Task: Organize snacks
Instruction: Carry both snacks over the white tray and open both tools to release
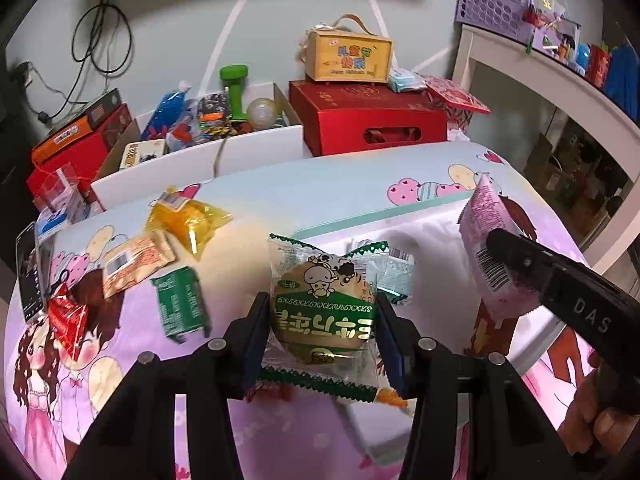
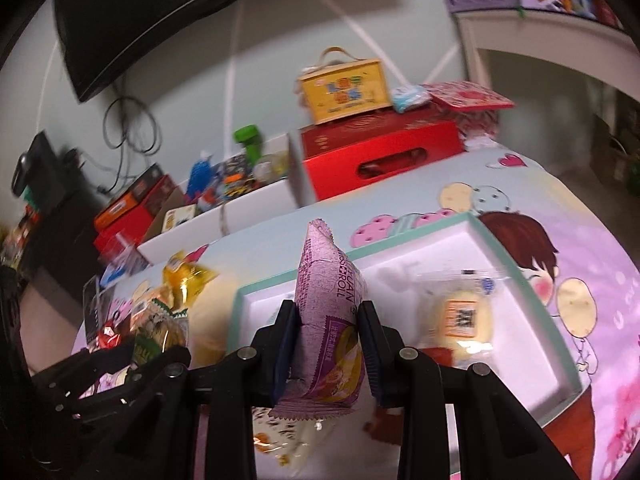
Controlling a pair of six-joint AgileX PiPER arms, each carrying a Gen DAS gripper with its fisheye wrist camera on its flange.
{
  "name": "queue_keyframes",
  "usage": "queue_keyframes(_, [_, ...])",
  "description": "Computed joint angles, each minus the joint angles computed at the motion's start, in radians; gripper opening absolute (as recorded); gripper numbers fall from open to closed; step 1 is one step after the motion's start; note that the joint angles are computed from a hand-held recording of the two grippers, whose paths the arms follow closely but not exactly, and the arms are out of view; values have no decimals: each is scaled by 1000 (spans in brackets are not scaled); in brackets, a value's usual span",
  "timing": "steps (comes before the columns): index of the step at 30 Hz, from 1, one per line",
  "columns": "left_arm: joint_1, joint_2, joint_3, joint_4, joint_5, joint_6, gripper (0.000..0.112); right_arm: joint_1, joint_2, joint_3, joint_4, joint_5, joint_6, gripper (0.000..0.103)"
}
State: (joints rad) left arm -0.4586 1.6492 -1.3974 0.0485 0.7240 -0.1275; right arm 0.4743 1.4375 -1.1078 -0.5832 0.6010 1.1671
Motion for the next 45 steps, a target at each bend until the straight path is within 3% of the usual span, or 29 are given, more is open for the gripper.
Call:
queue_keyframes(12, [-27, 147, -125, 72, 3, -37, 52, -99, 26, 13, 84, -117, -78, 34])
queue_keyframes(22, [-51, 236, -176, 101, -25, -34, 52, -107, 52, -4, 65, -98, -62, 34])
queue_keyframes(31, [-50, 243, -172, 98, -43, -37, 52, -101, 80, -30, 69, -60, -75, 37])
queue_keyframes(34, [-47, 233, -169, 99, -47, -36, 66, -96, 86, -39, 67, -42, -79, 37])
queue_keyframes(40, [-43, 222, -183, 107, -16, -55, 67, -92, 86, -47, 68, -25, -78, 38])
queue_keyframes(42, [-36, 221, -194, 113, 7, -73, 68, -92, 87, -51, 64, -17, -77, 41])
queue_keyframes(44, [-27, 216, -199, 124, 25, -103, 71, -91, 89, -53, 65, -18, -82, 61])
queue_keyframes(45, [-20, 215, -201, 124, 30, -111, 74, -91, 90, -53, 67, -20, -86, 65])
